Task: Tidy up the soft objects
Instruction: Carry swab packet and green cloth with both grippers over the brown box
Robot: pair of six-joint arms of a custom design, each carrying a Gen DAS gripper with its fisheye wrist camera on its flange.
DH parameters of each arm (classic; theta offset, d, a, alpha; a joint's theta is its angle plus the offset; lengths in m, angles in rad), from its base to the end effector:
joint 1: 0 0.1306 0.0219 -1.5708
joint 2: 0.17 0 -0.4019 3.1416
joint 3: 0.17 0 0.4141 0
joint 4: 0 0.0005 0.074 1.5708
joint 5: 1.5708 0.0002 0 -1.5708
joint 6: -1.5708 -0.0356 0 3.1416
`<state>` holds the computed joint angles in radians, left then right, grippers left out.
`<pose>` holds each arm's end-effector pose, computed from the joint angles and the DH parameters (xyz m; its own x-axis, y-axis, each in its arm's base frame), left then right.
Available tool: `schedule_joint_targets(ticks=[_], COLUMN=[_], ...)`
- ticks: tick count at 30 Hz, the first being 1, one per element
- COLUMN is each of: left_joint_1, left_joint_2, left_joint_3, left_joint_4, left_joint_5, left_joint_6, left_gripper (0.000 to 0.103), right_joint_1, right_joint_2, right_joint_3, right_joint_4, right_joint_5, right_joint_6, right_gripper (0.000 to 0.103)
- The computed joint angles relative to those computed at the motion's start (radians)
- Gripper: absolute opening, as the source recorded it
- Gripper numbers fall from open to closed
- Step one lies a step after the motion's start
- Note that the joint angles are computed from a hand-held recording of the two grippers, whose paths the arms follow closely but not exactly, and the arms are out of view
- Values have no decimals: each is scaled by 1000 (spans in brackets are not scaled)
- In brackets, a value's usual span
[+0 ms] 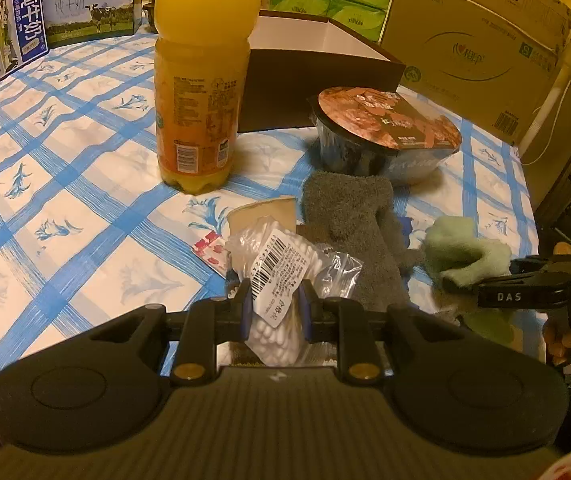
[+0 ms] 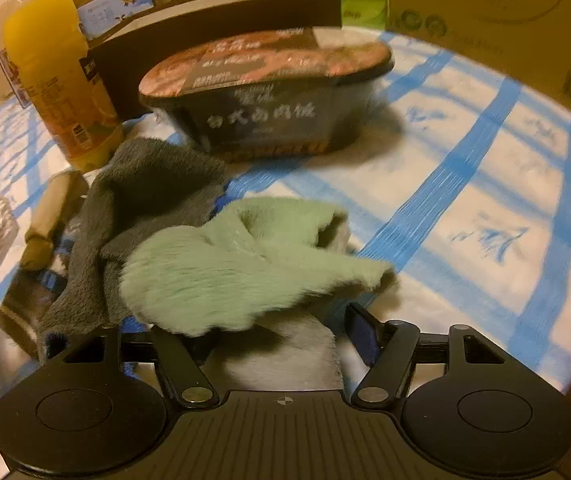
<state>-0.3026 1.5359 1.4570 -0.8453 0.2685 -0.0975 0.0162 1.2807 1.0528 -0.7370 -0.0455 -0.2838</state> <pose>0.5258 -0.1746 0.4096 -0.7154 0.3217 -0.6202 0.5120 0.8454 -0.1521 0.4393 0.0082 0.3459 -0.8008 0.2668 -0.5362 0.1898 0.9622 0.1953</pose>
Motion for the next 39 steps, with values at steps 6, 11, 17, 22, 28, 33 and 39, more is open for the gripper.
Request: schedule_joint_targets(ticks=[6, 11, 17, 22, 28, 33, 39], left_joint_1=[-12, -30, -57, -87, -125, -166, -208], left_joint_2=[5, 7, 26, 55, 119, 216, 409], left_joint_3=[6, 18, 65, 133, 264, 436, 761], left_joint_4=[-4, -4, -2, 1, -9, -55, -181], left_joint_5=[-4, -9, -23, -51, -102, -181, -303], left_joint_6=[10, 19, 37, 56, 106, 165, 247], left_gripper=[21, 21, 21, 21, 21, 21, 21], right_joint_1=[-14, -47, -115, -171, -218, -250, -268], right_joint_2=[-23, -64, -91, -68, 15, 125, 289], right_joint_3=[-20, -27, 20, 104, 235, 376, 580], right_joint_4=[26, 25, -3, -33, -53, -56, -60], right_joint_5=[-81, -139, -226, -305, -386, -446, -502], right_joint_6=[17, 8, 0, 54, 119, 141, 140], right_gripper=[26, 24, 24, 24, 24, 24, 24])
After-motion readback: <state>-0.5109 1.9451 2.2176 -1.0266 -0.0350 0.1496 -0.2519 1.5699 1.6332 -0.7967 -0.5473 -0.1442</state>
